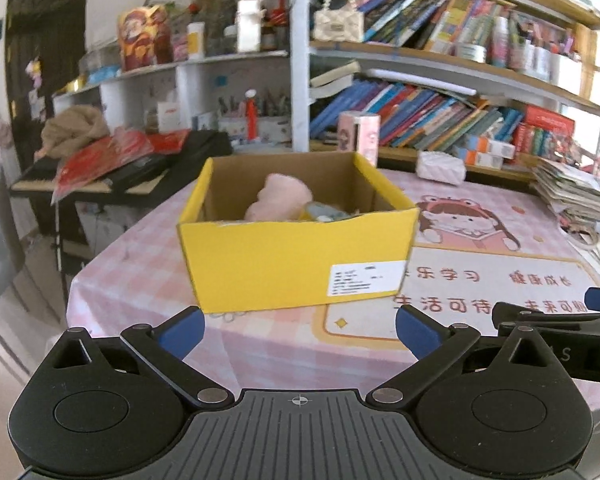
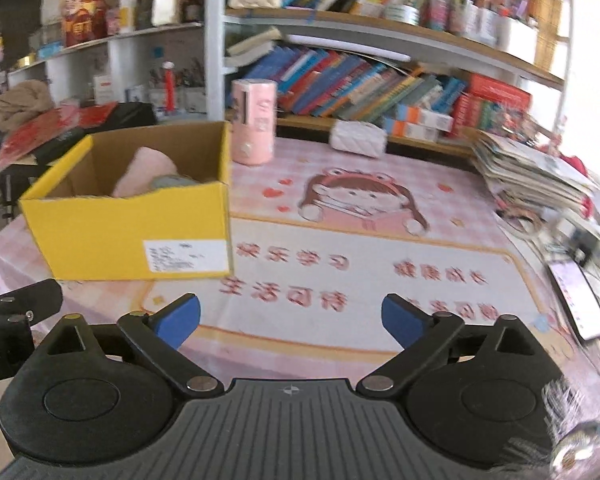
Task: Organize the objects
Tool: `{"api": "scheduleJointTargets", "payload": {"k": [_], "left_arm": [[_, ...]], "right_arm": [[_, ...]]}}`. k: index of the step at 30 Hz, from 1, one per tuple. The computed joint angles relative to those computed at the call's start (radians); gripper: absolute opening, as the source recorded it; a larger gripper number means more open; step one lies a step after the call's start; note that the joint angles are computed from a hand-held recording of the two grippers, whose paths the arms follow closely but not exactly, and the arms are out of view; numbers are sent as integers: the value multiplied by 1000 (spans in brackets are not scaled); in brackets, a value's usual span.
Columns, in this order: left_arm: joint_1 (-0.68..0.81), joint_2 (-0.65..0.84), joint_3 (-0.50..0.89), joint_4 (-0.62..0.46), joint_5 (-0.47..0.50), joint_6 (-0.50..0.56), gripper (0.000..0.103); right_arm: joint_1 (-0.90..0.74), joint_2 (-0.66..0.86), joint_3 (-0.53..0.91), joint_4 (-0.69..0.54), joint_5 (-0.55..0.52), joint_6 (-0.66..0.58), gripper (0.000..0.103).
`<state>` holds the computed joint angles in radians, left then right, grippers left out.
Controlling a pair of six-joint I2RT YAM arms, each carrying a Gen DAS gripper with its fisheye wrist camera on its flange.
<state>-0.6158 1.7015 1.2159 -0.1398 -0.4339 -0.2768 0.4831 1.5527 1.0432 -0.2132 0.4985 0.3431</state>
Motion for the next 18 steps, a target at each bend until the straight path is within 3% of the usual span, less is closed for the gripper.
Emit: {"api": "scheduleJointTargets", "payload": {"k": [18], "left_arm": [[-97,124,167,-150,-22,18,103]], "right_arm": [[-40,-103,-91,-140,81,120,103]]}}
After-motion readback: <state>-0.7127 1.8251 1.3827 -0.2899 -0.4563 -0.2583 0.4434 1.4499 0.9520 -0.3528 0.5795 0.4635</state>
